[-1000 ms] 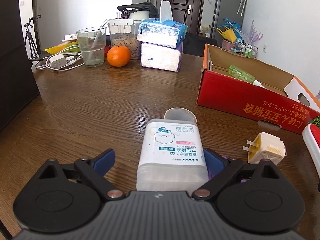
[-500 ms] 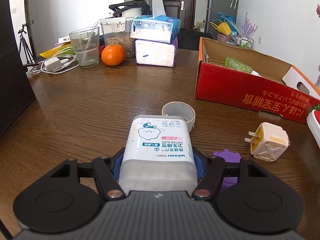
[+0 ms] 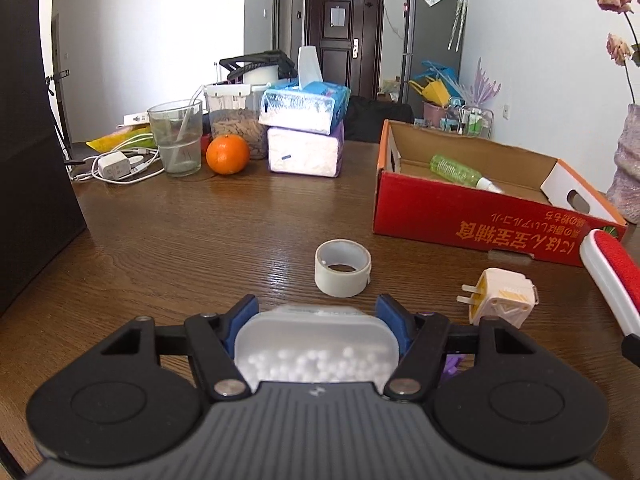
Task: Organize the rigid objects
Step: 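Carry the held lint brush and cotton-bud box over the cardboard box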
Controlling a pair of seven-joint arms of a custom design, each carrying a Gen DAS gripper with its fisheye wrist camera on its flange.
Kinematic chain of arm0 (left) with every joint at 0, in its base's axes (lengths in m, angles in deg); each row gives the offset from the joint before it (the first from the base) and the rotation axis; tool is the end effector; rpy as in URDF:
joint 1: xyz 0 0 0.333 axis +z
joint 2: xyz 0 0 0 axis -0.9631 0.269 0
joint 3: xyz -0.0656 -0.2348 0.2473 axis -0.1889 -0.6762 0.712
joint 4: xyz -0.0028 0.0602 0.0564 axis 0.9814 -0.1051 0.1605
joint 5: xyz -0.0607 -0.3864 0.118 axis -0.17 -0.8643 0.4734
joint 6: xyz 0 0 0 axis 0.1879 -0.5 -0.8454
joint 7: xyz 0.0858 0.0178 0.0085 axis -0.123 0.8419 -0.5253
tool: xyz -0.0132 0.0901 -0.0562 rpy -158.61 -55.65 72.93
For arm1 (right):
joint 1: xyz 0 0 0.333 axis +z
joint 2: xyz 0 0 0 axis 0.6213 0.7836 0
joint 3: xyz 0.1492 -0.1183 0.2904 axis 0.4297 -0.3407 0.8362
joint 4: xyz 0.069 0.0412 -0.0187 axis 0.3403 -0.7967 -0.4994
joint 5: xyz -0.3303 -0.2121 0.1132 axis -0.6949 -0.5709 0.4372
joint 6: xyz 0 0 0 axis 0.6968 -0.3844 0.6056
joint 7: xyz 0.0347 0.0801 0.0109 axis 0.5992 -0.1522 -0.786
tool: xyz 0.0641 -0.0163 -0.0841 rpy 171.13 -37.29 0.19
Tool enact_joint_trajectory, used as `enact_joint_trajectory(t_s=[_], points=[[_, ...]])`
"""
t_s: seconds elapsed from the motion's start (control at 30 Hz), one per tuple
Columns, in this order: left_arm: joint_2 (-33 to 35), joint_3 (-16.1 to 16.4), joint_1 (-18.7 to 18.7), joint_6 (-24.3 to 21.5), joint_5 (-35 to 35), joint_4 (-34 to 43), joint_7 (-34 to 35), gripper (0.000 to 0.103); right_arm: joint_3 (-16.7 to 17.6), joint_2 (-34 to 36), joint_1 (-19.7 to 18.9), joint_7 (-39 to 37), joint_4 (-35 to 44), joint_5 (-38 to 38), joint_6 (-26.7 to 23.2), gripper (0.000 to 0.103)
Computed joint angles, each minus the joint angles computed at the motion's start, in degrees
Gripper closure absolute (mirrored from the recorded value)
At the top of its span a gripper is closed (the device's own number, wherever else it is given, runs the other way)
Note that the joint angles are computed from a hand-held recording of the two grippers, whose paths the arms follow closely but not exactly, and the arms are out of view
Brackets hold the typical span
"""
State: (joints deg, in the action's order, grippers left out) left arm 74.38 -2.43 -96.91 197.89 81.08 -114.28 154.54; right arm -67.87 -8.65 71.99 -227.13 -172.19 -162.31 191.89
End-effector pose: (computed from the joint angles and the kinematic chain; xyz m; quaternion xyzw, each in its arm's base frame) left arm 0.7314 -0.1754 0.4358 -0.5836 0.6691 -0.3545 0.2934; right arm 0.6089 0.3850 0.3999 -0.5381 0.6606 -0.3959 0.3425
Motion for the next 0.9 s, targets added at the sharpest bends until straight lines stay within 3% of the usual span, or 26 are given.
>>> enact_joint_trajectory(t_s=[0.27,0.57,0.9], points=[[-2.9,-1.3,-0.9,4.8,-2.0,-4.6,3.3,0.036,0.3,-0.6,0.6,3.2,-0.4,-3.3,-0.1,0.050],[-5.5,-7.9,1.9,7.7,-7.6,-7.0,9.9,0.036,0.9,-1.5,0.6,5.7,-0.4,-6.6,-0.3,0.050],[-6.1,-8.3,0.2,8.0,-11.5,-5.3,14.1,0.036,1.5,-2.3,0.1,7.0,0.4,-9.6,-0.6,0.050]])
